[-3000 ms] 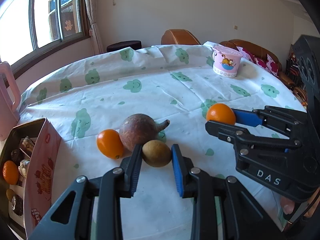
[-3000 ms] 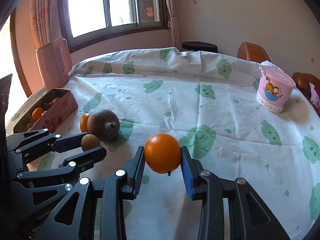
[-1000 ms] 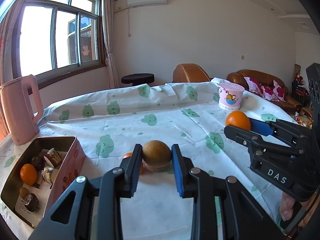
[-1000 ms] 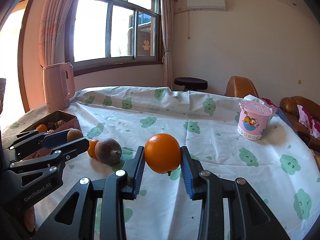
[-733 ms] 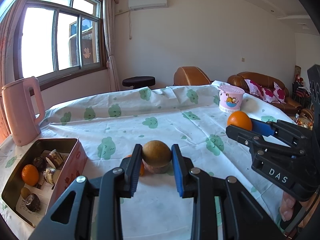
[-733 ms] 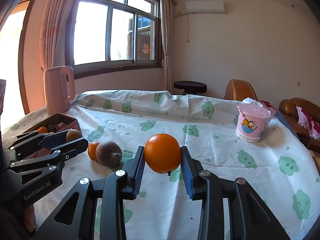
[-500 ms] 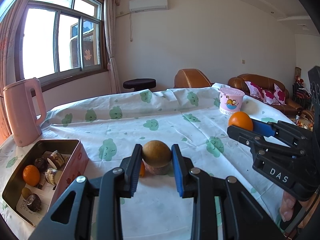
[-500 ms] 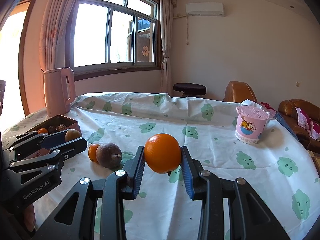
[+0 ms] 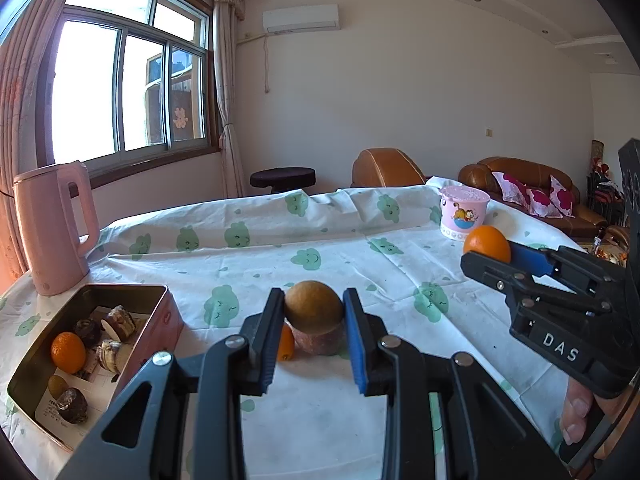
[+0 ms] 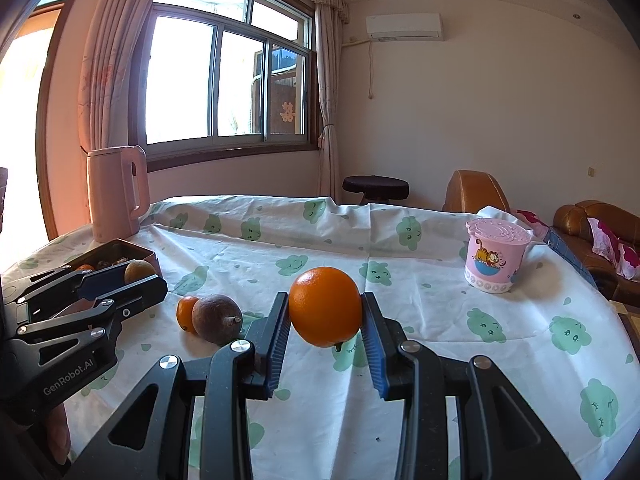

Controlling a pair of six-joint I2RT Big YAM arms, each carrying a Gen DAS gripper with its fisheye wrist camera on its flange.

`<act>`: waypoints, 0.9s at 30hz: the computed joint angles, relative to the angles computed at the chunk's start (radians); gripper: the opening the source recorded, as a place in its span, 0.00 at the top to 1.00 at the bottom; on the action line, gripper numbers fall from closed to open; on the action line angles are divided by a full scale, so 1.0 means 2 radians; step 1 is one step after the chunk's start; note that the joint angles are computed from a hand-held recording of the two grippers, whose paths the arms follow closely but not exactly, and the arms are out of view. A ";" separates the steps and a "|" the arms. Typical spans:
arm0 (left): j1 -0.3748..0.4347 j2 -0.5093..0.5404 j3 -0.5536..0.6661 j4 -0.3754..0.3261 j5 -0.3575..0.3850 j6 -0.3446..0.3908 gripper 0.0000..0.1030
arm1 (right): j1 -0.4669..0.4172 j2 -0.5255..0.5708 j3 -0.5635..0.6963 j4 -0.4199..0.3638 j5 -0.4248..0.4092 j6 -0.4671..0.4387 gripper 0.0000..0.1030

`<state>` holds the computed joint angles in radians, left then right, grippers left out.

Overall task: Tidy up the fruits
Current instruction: 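Lift the tan fruit with the left tool while the right tool lifts the mandarin, then carry the tan fruit in the left tool and the mandarin in the right tool over the tin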

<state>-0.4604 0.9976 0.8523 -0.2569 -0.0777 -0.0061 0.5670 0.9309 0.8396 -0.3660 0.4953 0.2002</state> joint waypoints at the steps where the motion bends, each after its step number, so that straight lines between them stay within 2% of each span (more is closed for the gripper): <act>1: 0.000 -0.001 -0.001 0.001 0.000 0.000 0.70 | 0.000 0.000 0.000 0.001 0.001 0.000 0.64; 27: -0.005 -0.030 -0.027 0.047 -0.024 0.007 0.70 | 0.011 -0.019 -0.017 0.035 0.035 -0.005 0.64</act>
<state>-0.4713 0.9378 0.7988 -0.1635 -0.1253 0.0077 0.5896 0.8921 0.8058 -0.2955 0.5650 0.1912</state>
